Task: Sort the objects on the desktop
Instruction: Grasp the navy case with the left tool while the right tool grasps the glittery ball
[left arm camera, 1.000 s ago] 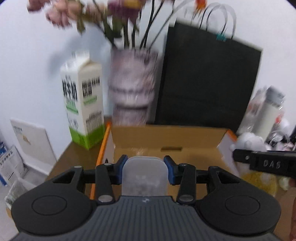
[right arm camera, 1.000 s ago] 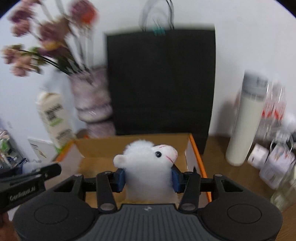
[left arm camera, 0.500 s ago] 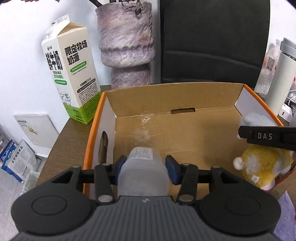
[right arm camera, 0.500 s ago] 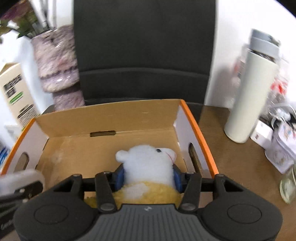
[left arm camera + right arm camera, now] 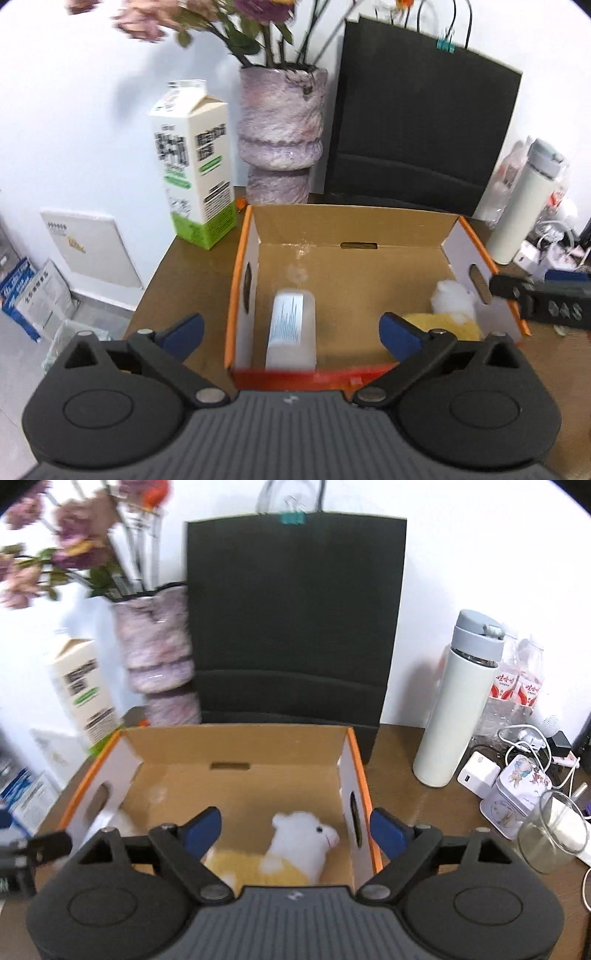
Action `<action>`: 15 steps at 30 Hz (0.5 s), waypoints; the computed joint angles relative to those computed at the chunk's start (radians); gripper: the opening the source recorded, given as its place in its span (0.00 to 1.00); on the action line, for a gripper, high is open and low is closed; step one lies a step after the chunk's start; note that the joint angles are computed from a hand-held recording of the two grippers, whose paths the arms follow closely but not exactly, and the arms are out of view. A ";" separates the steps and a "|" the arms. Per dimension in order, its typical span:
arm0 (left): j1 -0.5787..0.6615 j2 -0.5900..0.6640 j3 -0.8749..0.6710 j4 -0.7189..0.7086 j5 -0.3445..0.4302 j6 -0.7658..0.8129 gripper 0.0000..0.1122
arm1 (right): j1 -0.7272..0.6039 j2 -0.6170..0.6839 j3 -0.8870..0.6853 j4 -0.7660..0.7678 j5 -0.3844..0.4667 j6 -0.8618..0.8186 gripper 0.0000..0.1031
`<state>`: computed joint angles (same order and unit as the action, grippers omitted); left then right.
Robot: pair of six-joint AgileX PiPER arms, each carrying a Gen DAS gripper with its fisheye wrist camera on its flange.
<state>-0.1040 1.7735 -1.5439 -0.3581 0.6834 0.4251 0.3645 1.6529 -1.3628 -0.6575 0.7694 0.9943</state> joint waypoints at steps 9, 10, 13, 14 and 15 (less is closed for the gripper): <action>0.218 -0.345 0.705 -0.782 -0.191 0.828 0.92 | 0.372 -0.407 0.586 -0.403 -0.018 0.574 0.94; 0.241 -0.375 0.779 -0.860 -0.192 0.928 0.92 | 0.442 -0.419 0.635 -0.440 0.028 0.660 0.94; 0.336 -0.442 0.972 -1.050 -0.111 1.228 0.92 | 0.692 -0.385 0.757 -0.501 0.196 0.926 0.94; 0.384 -0.466 1.034 -1.090 -0.061 1.328 0.92 | 0.760 -0.356 0.777 -0.498 0.241 0.989 0.94; 0.424 -0.484 1.089 -1.125 -0.027 1.424 0.92 | 0.820 -0.326 0.791 -0.492 0.278 1.042 0.94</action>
